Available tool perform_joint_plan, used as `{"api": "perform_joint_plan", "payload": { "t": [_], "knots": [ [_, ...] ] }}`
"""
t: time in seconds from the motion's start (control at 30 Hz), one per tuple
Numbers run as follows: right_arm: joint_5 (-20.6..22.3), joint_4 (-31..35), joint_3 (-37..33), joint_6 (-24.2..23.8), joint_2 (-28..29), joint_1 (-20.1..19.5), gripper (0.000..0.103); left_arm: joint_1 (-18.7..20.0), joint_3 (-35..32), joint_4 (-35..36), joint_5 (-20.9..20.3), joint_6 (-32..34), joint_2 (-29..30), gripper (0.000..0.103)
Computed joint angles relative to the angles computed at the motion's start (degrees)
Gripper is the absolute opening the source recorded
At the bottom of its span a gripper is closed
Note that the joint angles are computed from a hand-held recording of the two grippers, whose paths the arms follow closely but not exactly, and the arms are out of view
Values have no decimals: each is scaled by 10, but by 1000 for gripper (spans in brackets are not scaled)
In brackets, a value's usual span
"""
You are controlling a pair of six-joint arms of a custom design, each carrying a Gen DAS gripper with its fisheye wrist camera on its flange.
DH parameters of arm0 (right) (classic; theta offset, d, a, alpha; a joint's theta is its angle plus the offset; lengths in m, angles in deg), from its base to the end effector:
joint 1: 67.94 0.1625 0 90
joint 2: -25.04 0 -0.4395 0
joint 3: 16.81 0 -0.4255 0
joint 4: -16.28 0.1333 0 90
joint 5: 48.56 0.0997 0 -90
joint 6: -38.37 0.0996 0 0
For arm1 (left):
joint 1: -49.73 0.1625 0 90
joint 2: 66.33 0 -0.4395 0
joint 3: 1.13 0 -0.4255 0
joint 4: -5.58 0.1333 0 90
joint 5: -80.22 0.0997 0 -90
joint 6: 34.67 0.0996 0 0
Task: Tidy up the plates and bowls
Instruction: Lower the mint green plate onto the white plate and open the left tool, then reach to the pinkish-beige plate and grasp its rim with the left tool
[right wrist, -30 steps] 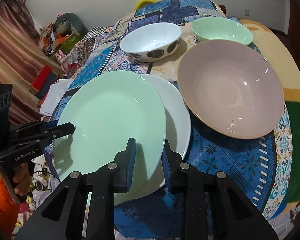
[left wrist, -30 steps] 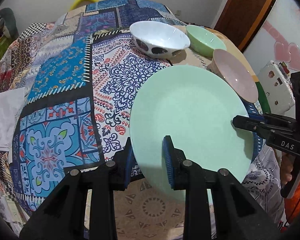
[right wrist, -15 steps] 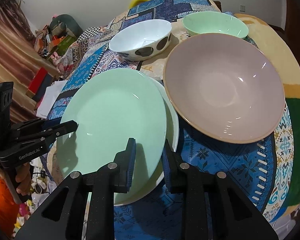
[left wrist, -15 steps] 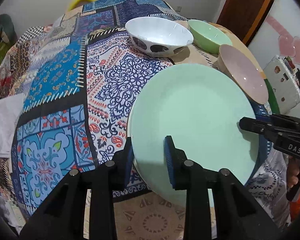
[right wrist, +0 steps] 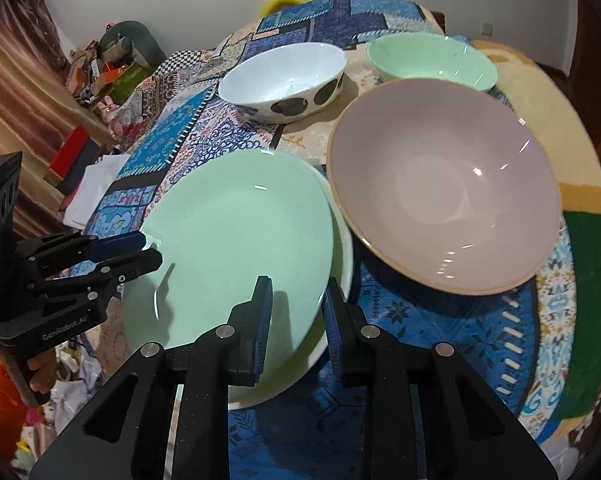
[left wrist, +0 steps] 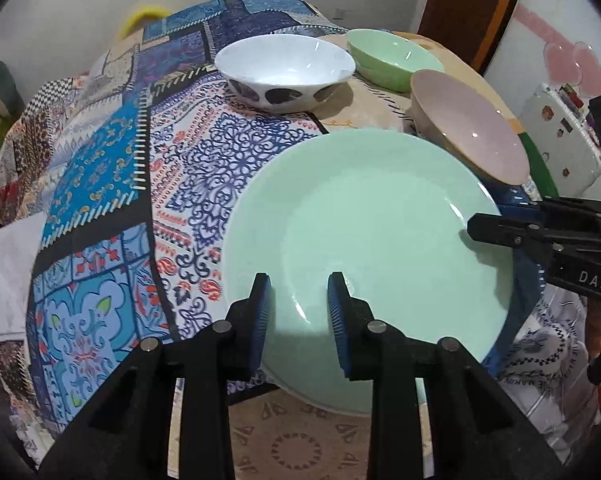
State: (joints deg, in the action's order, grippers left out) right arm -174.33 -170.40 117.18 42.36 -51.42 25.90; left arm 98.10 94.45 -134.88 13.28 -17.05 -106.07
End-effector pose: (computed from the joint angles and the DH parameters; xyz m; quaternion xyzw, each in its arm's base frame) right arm 0.1057 -0.4536 0.2311 -0.1041 -0.8965 0.3379 0.2669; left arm -0.3147 -0.6134 -0.0092 0.4920 0.8462 0.0035 0.2049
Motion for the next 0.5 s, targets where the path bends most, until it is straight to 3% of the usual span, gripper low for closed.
{"api": "perform_joint_plan", "payload": {
  "t": [0.33, 0.43, 0.5],
  "knots": [
    [-56, -45, 12, -30, -14, 27, 27, -6, 12, -25, -16, -21, -23, 33],
    [-71, -68, 17, -38, -18, 36, 35, -12, 19, -47, -22, -27, -30, 45],
    [-82, -84, 18, -39, -18, 41, 47, -16, 20, -55, -32, -31, -33, 51]
  ]
}}
